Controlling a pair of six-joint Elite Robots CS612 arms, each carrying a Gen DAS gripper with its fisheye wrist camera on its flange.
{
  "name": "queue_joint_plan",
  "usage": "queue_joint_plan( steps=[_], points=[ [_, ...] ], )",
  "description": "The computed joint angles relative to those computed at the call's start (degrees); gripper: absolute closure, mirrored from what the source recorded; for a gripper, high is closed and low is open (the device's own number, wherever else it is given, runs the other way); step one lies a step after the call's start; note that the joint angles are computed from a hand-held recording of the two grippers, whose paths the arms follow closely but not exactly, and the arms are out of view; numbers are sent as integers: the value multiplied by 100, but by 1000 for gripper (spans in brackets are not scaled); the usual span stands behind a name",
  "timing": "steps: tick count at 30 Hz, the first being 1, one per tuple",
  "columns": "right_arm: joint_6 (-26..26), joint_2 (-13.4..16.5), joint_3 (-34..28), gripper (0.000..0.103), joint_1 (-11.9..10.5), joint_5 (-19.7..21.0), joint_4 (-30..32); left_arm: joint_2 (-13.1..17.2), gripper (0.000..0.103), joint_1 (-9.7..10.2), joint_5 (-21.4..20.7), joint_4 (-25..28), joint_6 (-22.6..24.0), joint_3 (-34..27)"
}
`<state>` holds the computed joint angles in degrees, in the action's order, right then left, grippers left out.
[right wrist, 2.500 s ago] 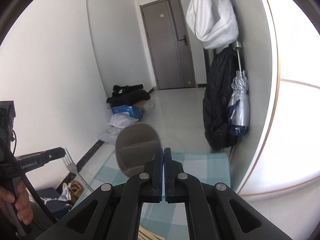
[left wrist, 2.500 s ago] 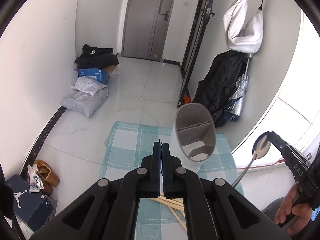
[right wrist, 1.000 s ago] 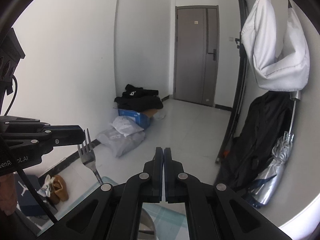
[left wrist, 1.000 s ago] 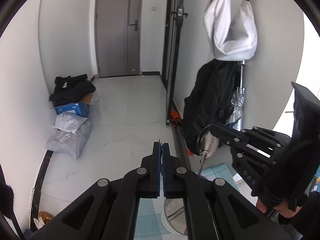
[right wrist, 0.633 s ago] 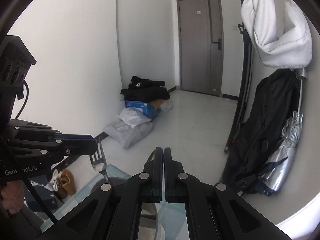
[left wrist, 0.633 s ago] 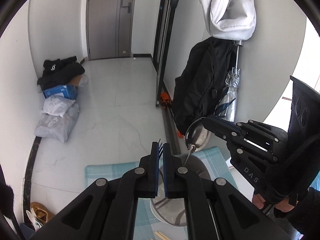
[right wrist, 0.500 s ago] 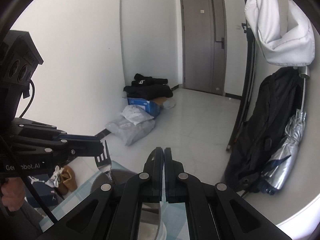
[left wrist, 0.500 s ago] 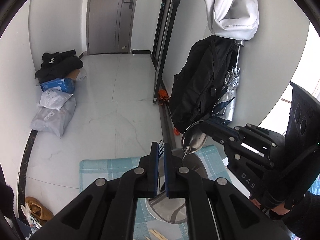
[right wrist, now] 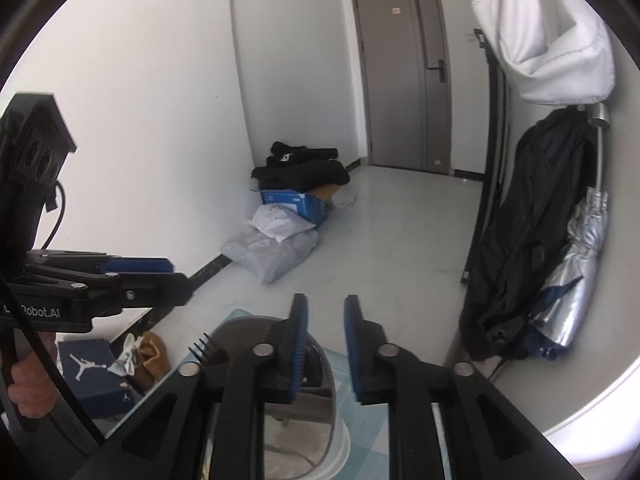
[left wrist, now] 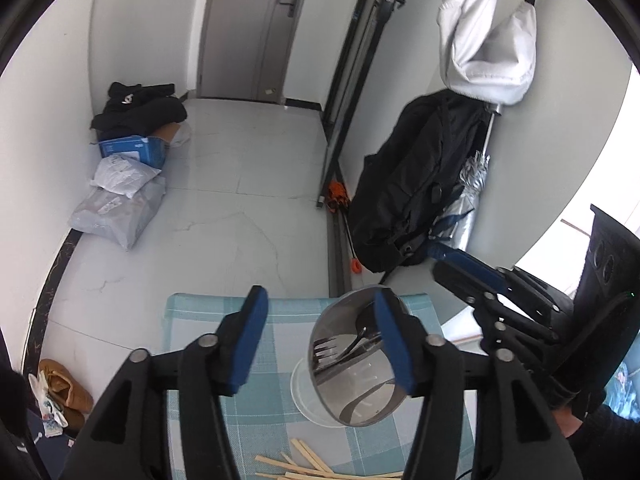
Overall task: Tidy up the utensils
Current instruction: 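Open the left tool over the holder while the right tool releases the spoon, then withdraw both open tools from the holder back over the chopsticks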
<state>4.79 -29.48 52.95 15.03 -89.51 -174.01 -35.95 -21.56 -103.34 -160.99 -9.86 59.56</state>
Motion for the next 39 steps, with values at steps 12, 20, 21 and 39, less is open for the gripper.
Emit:
queue_joint_plan(
  steps=[12, 20, 21, 39],
  points=[
    [401, -608, 1064, 53, 110, -411, -906, -460, 21, -46, 837, -971, -851, 930],
    [556, -854, 1582, 36, 258, -548, -1377, -778, 7, -169, 1382, -1866, -970, 1666],
    [587, -874, 1633, 33, 275, -568, -1424, -805, 6, -183, 1448, -1968, -985, 1747],
    [959, -994, 2386, 18, 525, -697, -1679, -831, 1, -211, 1789, -2979, -1441, 2677]
  ],
)
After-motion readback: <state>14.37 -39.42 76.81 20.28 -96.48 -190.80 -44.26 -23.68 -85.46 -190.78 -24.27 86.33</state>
